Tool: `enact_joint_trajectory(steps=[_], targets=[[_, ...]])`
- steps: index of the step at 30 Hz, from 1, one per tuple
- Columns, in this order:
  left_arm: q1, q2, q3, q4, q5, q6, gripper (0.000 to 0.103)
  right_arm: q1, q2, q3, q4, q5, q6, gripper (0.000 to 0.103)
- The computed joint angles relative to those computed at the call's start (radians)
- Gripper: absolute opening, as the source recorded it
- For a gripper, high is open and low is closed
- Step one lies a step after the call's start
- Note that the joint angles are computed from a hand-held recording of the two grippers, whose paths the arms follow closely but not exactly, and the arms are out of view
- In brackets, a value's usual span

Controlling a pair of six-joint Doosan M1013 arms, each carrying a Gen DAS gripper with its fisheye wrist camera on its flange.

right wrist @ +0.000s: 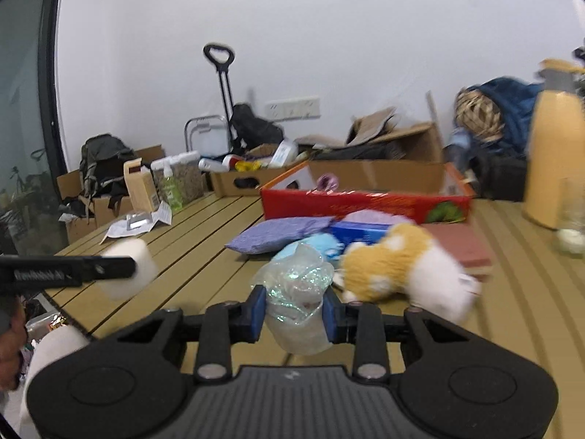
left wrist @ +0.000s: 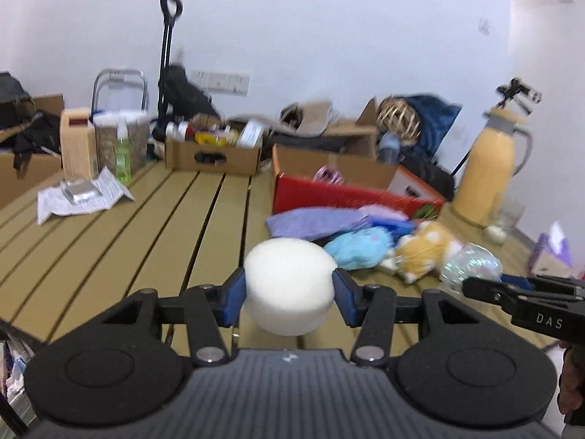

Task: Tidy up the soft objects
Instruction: 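Carry sponge and glittery bag into the red box and release both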

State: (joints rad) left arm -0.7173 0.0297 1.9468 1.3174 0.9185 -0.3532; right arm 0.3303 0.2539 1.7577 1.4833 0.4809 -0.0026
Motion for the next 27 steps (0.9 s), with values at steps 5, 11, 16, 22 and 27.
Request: enact_joint_trajectory(steps=[5, 11, 16, 22, 27], targets=[[-0.104, -0.033, 0.014, 0.063, 0.101, -0.024, 0.051, -0.042, -0.115, 0.126, 0.236, -0.026, -0.252, 0.031], [-0.147, -0.041, 0.005, 0.144, 0.132, -0.043, 0.052, -0.081, -0.194, 0.196, 0.410, -0.003, -0.438, 0.031], [-0.111, -0.038, -0.008, 0.188, 0.085, -0.024, 0.051, -0.088, -0.186, 0.173, 0.414, -0.003, -0.434, 0.031], [0.052, -0.001, -0.076, 0.230, -0.131, 0.054, 0.051, -0.081, -0.081, 0.023, 0.325, 0.021, -0.321, 0.032], [0.231, 0.121, -0.240, 0.140, -0.292, 0.250, 0.052, -0.068, 0.075, -0.230, 0.082, 0.004, -0.060, 0.032]])
